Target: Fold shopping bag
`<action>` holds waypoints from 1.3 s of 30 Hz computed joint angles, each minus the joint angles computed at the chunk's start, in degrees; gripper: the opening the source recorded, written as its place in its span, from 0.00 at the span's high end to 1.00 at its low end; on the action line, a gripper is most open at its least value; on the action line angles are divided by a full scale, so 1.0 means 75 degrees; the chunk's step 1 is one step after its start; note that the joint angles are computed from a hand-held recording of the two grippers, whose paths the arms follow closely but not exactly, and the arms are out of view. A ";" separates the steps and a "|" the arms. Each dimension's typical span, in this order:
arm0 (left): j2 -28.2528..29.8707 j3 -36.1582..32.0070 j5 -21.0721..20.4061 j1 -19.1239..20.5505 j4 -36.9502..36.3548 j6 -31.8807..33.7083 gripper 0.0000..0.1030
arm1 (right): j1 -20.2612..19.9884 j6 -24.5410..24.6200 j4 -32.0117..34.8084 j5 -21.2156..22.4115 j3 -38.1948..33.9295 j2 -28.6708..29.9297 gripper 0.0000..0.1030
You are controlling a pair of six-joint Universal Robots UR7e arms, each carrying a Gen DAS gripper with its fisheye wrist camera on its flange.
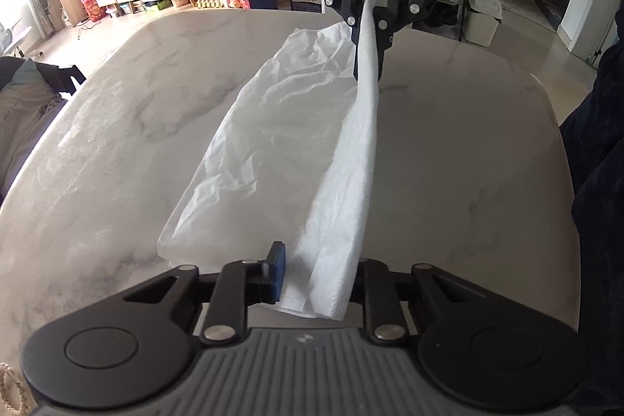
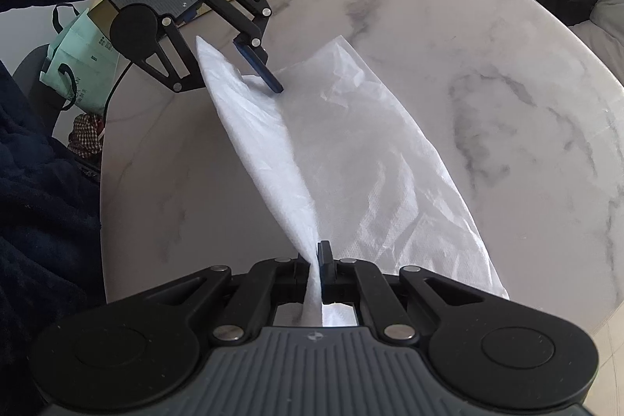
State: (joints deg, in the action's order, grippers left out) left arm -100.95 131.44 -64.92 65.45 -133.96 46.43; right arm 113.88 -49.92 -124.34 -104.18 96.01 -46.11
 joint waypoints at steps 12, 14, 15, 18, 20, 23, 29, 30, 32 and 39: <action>0.0234 -0.0359 -0.0048 0.0187 0.0657 -0.0661 0.80 | 0.0002 0.0054 0.0073 0.0049 -0.0032 0.0089 0.97; 0.0362 -0.0532 -0.0127 0.0268 0.0782 -0.0792 0.81 | -0.0003 0.0062 0.0045 0.0004 -0.0006 0.0080 0.90; 0.0408 -0.0591 -0.0131 0.0286 0.0838 -0.0855 0.81 | -0.0006 0.0048 0.0036 -0.0041 0.0011 0.0069 0.88; 0.0556 -0.0805 -0.0142 0.0361 0.1020 -0.1051 0.90 | -0.0029 0.0011 0.0012 -0.0171 0.0079 0.0015 0.82; 0.0676 -0.1015 -0.0260 0.0487 0.1183 -0.1237 0.94 | -0.0052 -0.0002 -0.0011 -0.0224 0.0130 -0.0035 0.81; 0.0767 -0.1172 -0.0385 0.0609 0.1258 -0.1276 0.95 | -0.0103 -0.0056 -0.0033 -0.0336 0.0222 -0.0139 0.78; 0.0810 -0.1251 -0.0427 0.0635 0.1357 -0.1417 0.95 | -0.0260 -0.0291 -0.0256 -0.0669 0.0532 -0.0459 0.67; 0.0829 -0.1292 -0.0470 0.0669 0.1387 -0.1467 0.95 | -0.0291 -0.0305 -0.0277 -0.0693 0.0579 -0.0516 0.67; 0.0887 -0.1375 -0.0554 0.0723 0.1433 -0.1557 0.95 | -0.0364 -0.0296 -0.0332 -0.0711 0.0671 -0.0625 0.65; 0.0880 -0.1554 -0.0759 0.0828 0.1785 -0.2119 0.97 | -0.0616 0.0032 -0.0303 -0.0444 0.0725 -0.0784 0.66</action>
